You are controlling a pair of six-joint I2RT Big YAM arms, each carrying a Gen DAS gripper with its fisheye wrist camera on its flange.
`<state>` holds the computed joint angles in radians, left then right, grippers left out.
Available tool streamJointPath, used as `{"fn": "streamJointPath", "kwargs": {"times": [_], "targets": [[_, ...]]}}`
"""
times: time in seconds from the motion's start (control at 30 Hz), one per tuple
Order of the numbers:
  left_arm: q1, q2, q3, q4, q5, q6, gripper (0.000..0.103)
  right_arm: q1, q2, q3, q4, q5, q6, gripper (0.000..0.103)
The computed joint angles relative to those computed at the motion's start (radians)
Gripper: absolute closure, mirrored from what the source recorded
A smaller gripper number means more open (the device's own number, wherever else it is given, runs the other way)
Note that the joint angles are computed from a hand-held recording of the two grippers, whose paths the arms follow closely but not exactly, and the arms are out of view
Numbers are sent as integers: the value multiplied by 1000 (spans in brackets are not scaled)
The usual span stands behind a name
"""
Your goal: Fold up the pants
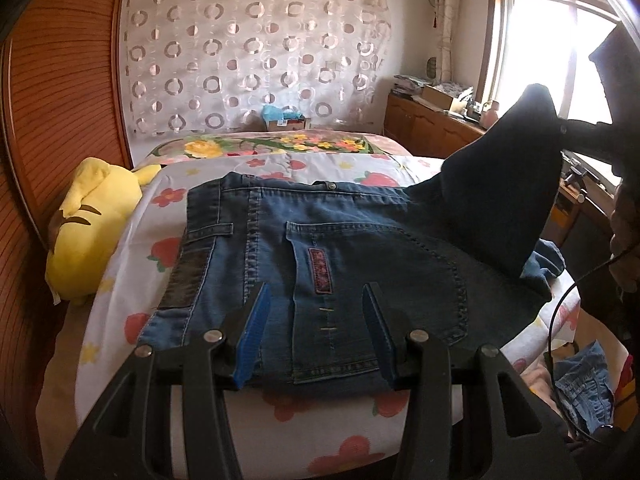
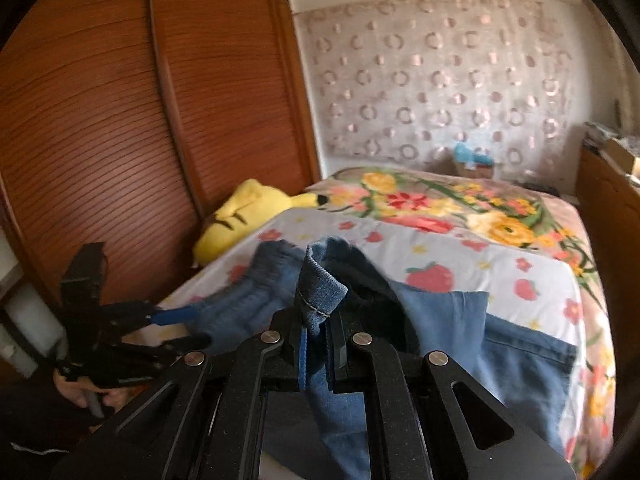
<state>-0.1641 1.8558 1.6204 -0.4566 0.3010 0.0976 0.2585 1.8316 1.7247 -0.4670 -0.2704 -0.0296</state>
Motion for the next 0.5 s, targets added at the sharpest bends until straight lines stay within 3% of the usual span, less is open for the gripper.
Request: {"fn": "streamJointPath", "kwargs": {"times": [0.03,0.07,0.1,0.5], "targets": [[1,0,0,0,2,0,56,5,9,12,-14,10,-6,83],[1,0,0,0,3,-1,56,8,16,18,-21,26,-13,61],[1,1,0,-1,6,-3,56,8,20,22,-30,30,-16,47],[-36,33,44,-35,44,15,56,-50,3,-67,-29,111,-7,46]]}}
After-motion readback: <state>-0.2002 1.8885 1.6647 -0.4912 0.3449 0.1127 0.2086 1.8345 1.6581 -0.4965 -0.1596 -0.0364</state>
